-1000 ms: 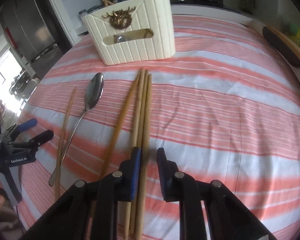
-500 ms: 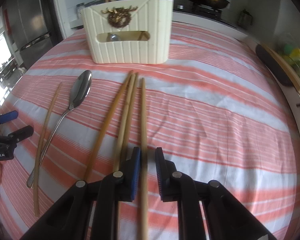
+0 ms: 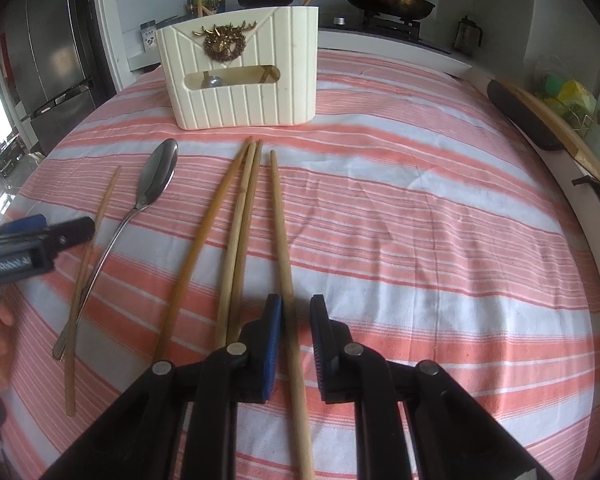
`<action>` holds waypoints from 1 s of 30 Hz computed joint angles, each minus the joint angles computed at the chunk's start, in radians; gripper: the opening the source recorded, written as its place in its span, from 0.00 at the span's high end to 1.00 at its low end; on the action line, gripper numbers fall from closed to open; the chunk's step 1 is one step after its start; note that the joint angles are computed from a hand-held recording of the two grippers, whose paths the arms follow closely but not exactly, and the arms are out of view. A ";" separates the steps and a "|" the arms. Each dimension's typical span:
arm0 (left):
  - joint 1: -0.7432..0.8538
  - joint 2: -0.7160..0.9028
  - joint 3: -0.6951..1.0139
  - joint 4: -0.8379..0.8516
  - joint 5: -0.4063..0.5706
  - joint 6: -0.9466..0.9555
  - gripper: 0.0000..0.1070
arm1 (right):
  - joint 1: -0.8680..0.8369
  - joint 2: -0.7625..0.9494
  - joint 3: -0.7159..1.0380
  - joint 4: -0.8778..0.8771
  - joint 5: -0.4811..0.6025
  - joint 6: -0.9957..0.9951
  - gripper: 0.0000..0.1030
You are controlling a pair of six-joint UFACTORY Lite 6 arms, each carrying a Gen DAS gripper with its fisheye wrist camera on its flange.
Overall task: Organize utensils
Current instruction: 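Lower the open right tool over a single wooden chopstick, then close the right tool on the wooden chopstick and lift it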
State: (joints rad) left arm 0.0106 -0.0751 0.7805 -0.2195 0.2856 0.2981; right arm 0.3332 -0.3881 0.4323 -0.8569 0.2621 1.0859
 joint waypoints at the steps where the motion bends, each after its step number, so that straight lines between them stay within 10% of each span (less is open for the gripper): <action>1: -0.018 -0.020 -0.022 0.056 -0.003 -0.048 0.05 | -0.007 -0.001 -0.004 -0.001 -0.011 -0.001 0.87; 14: 0.280 0.005 0.031 -0.332 0.168 0.787 0.04 | -0.076 -0.063 0.024 0.473 0.142 -0.502 0.86; 22: 0.288 0.157 0.218 -0.297 0.348 0.763 0.07 | -0.153 0.073 0.180 0.738 0.284 -0.940 0.69; 30: 0.208 0.286 0.399 -0.220 0.391 0.580 0.37 | -0.187 0.391 0.472 0.813 0.284 -1.142 0.69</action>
